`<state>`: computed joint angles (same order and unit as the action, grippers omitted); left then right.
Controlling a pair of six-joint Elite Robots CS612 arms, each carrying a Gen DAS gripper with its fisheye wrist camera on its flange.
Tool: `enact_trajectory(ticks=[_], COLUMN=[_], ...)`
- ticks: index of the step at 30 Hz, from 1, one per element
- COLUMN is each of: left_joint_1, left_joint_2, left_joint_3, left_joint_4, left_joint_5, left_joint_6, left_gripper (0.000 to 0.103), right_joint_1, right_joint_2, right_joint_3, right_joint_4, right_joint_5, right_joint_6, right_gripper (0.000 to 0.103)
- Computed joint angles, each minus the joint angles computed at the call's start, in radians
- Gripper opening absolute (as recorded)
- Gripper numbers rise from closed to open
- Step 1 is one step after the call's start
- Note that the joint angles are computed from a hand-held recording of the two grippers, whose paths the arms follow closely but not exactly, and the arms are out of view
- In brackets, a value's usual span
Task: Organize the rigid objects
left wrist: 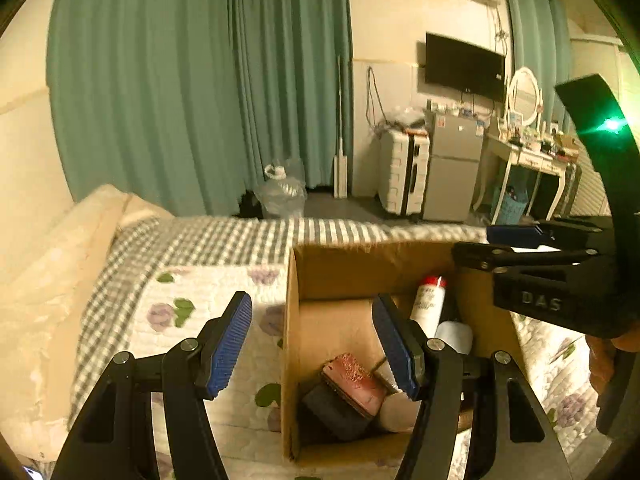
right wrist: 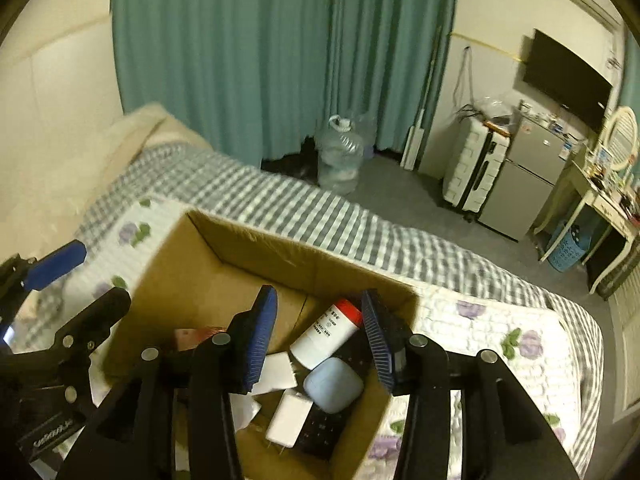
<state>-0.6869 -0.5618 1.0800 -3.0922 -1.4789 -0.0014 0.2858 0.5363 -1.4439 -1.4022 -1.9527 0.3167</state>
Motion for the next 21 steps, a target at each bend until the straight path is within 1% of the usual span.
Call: enact_trajectory(ticks=[4,6,8,11,14,15,16,18,20,21], left_joint_1=[-0.004,-0.007,-0.01,-0.014,-0.013,-0.013,-0.014,-0.014,-0.012,-0.012], left_joint_2=[-0.055,-0.084,-0.11,-0.151,-0.189,-0.2,-0.207,-0.223,-0.234,-0.241], left_joint_3=[0.067,0.104,0.138,0.19,0.238,0.254,0.265,0.289,0.308,0.321], left_joint_4=[-0.078,-0.126,-0.18,-0.265,-0.33,-0.356,-0.374,-0.413,-0.429,-0.438], left_joint_5=[0.009,0.019,0.032,0.049,0.043,0.042,0.041,0.041,0.039,0.041], left_joint_6=[0.01,0.019,0.029,0.03,0.023,0.027,0.031,0.037,0.036,0.035], left_gripper=[0.065,0.066,0.071,0.072,0.075,0.075,0.075,0.076,0.077,0.077], right_joint_1=[0.027,0.046,0.066,0.092,0.126,0.135,0.144,0.163,0.178,0.185], right_joint_2=[-0.001,-0.003,-0.009,-0.02,-0.031,-0.032,-0.032,-0.029,-0.025,-0.023], right_joint_3=[-0.06,-0.091,-0.116,-0.138,-0.156,-0.159,-0.163,-0.171,-0.175,-0.176], right_joint_4=[0.003,-0.001,-0.003,-0.006,-0.026,-0.037,-0.053,-0.095,-0.12,-0.128], right_joint_5=[-0.068,-0.117,-0.162,-0.205,-0.271,-0.287,-0.305,-0.342,-0.374,-0.393], right_joint_6=[0.019,0.025,0.032,0.034,0.027,0.025,0.022,0.014,0.009,0.01], right_gripper=[0.046,0.05,0.052,0.056,0.069,0.077,0.087,0.097,0.103,0.103])
